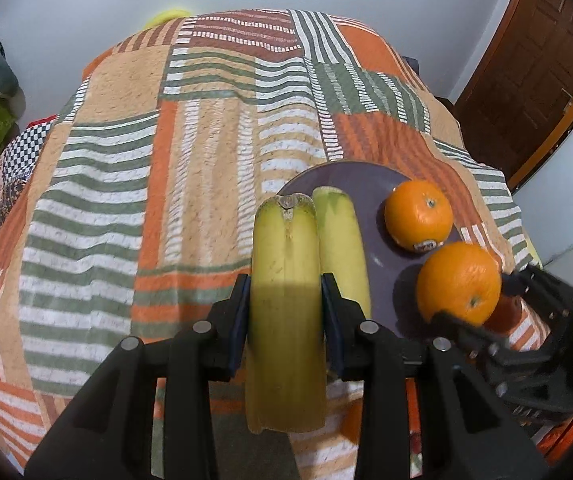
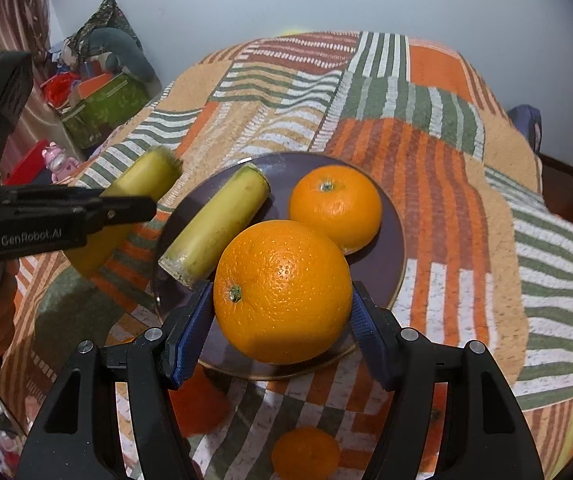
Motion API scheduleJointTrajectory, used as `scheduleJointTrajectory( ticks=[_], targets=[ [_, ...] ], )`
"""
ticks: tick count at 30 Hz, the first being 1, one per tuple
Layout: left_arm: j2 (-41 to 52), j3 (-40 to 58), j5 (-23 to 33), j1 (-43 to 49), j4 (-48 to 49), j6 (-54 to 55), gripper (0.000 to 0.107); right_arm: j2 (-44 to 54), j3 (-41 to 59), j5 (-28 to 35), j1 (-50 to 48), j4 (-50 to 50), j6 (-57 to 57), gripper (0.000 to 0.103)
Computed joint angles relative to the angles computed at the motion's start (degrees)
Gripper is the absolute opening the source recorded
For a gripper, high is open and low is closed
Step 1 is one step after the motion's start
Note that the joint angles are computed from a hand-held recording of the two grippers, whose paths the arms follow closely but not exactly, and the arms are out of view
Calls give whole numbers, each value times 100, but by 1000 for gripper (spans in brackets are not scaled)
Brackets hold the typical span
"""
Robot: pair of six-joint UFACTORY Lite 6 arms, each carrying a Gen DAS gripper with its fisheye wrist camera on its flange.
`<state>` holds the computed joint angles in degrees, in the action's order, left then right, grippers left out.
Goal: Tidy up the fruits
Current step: 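Carry the orange and second cylinder over the purple plate with both tools, then set the orange and cylinder on the plate and open both tools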
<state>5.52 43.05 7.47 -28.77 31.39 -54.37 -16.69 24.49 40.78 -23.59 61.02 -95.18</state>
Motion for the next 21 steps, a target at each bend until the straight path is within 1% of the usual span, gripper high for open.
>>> scheduleJointTrajectory(
  ticks=[2,5,8,10,11,13,17,21],
  targets=[
    [265,202,-105,50,-161,147,34,152,17,-78,30,71,-49,63],
    [642,496,-157,55,273,-302,34,317,52,-130,57,202,-106,63],
    [1001,785,-184,88,332,-363,34,457,162,-122,87,238,-34,63],
    [1200,938,-224,123,133,-157,34,502,193,-123,111,265,-54,63],
    [1264,986,-234,125,232,-259,34,491,174,-153,135,299,-98,63],
    [1335,1061,-227,112,740,-759,34,431,114,-181,135,334,-208,63],
    [1411,1149,-257,122,507,-571,34,537,169,-116,91,349,-235,64],
    [1448,1180,-216,135,867,-950,34,547,184,-125,122,314,-186,64]
  ],
)
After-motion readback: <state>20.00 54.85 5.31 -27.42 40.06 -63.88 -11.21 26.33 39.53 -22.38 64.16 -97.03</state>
